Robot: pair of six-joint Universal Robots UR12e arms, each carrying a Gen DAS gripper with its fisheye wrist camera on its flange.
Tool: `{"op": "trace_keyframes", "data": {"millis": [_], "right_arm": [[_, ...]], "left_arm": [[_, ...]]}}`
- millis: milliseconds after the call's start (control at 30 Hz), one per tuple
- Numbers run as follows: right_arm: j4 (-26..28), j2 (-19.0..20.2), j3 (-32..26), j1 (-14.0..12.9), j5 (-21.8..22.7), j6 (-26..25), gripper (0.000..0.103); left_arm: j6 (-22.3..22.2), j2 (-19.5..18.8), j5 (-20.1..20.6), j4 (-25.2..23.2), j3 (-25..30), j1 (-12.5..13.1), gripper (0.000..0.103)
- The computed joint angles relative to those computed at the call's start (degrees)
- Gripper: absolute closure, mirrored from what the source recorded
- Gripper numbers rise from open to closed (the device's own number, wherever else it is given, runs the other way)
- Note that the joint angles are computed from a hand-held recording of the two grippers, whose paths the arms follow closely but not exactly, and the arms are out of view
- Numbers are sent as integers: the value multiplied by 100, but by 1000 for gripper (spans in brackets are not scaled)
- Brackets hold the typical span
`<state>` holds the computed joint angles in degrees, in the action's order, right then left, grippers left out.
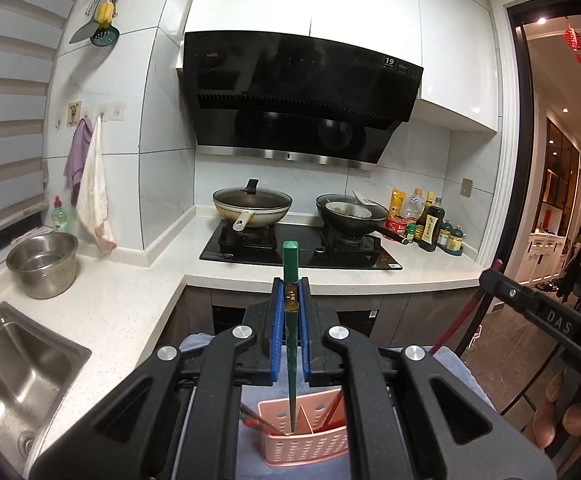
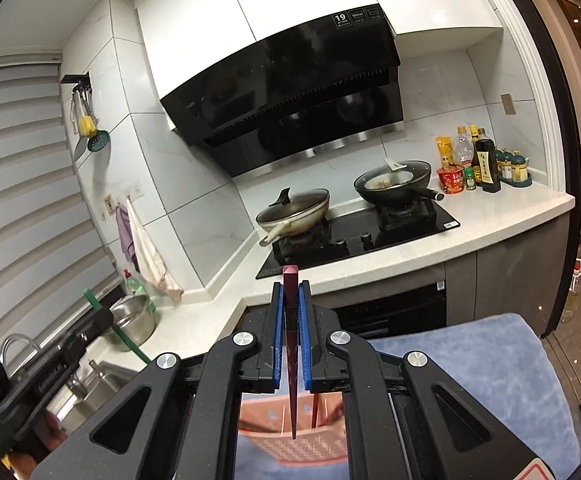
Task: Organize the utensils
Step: 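Lower both held chopsticks down into the caddy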
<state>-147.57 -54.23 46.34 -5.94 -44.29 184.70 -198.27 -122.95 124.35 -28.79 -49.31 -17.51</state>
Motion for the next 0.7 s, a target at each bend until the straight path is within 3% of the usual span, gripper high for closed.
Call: {"op": "trace_keyframes", "data": {"millis": [267, 700], "right_arm": [[432, 413, -634, 147, -227, -48, 96], [1075, 495, -492, 344, -610, -753, 96]], "left_arm": [[-44, -166, -77, -248, 149, 100, 96], [-375, -219, -321, -557, 15, 218, 96]]}}
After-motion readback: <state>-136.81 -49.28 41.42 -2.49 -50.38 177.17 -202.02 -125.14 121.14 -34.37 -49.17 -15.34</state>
